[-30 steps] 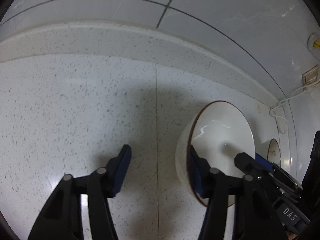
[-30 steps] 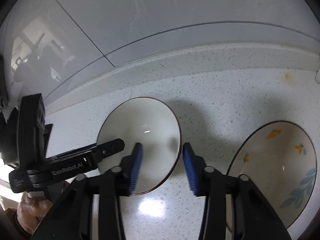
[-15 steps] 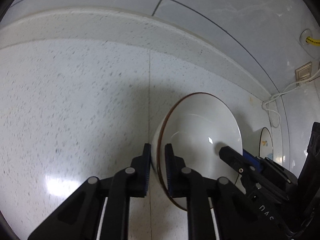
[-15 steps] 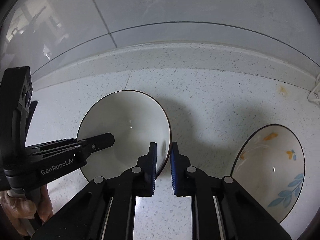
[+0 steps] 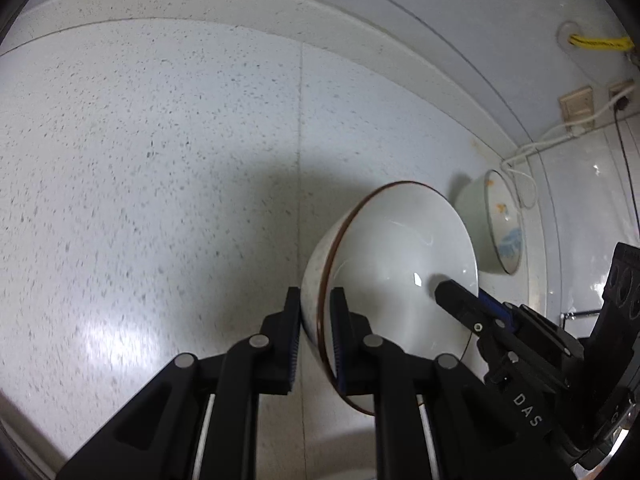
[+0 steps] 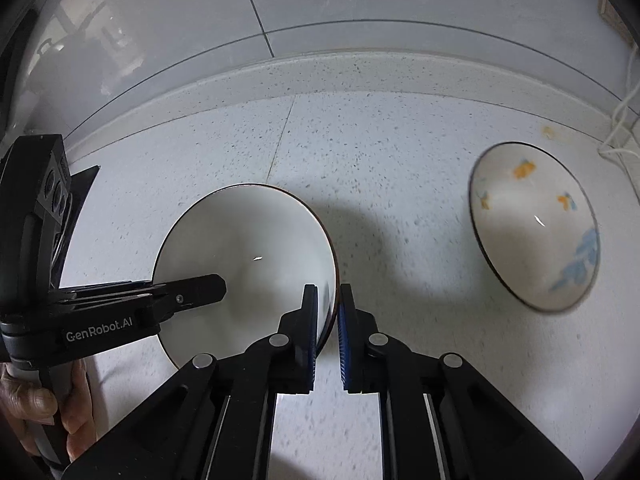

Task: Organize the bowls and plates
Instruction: 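Carry the white bowl over the blue dish, lower it in, open the right gripper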

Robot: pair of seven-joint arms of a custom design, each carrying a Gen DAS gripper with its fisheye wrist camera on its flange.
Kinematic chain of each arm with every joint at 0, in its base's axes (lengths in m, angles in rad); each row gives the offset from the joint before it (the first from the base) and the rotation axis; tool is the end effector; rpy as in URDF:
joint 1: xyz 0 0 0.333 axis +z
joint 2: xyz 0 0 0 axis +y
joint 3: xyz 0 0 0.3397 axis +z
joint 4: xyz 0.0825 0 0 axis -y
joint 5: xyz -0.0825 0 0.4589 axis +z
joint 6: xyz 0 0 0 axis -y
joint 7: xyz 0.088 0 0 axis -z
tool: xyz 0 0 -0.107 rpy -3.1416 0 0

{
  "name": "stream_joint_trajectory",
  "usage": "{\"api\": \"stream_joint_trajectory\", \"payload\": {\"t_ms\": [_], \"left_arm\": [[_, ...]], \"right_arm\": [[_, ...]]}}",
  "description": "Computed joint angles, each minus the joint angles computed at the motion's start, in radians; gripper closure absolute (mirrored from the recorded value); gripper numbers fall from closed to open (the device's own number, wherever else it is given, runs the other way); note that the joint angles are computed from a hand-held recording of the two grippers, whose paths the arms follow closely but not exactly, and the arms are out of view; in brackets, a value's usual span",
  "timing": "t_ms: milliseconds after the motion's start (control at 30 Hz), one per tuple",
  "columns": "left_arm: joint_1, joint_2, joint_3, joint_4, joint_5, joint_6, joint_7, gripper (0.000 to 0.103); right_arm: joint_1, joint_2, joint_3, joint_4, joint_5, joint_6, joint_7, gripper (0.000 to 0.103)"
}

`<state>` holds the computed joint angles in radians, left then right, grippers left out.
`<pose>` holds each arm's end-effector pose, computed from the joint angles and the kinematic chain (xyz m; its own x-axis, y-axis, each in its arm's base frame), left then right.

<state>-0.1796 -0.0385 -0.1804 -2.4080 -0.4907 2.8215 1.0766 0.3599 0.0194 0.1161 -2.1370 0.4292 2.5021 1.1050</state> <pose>0.5420 -0.1789 0.3423 0.4424 -0.7727 0.4552 -0.8109 -0.5614 -0.1650 0.5665 0.2887 0.4149 0.6177 -0.7639 -0.1870 -0.7570 -0.5130 -0.4047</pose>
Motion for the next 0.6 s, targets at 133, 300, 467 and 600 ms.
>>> {"api": "stream_joint_trajectory", "payload": {"t_ms": [133,300,467,600], "left_arm": [[-0.031,-0.11,-0.007,-0.059,-0.013,0.011,0.001,0.09],[-0.104,-0.313,0.003,-0.171,-0.013,-0.008,-0.025,0.09],[-0.148,-0.533,-0.034,-0.283,0.067,-0.084,-0.157,0.09],[-0.191,-0.624,-0.042,-0.337,0.126,-0.133,-0.221,0.089]], "right_arm": [[0.005,-0.133,-0.006,-0.09,-0.018,0.015,0.042,0.094],[0.026,-0.314,-0.013,-0.206,-0.08,0.029,0.126,0.094],[0.058,-0.507,-0.014,-0.337,-0.128,0.005,0.219,0.094],[0.087,-0.613,-0.017,-0.43,-0.158,-0.022,0.273,0.094]]}}
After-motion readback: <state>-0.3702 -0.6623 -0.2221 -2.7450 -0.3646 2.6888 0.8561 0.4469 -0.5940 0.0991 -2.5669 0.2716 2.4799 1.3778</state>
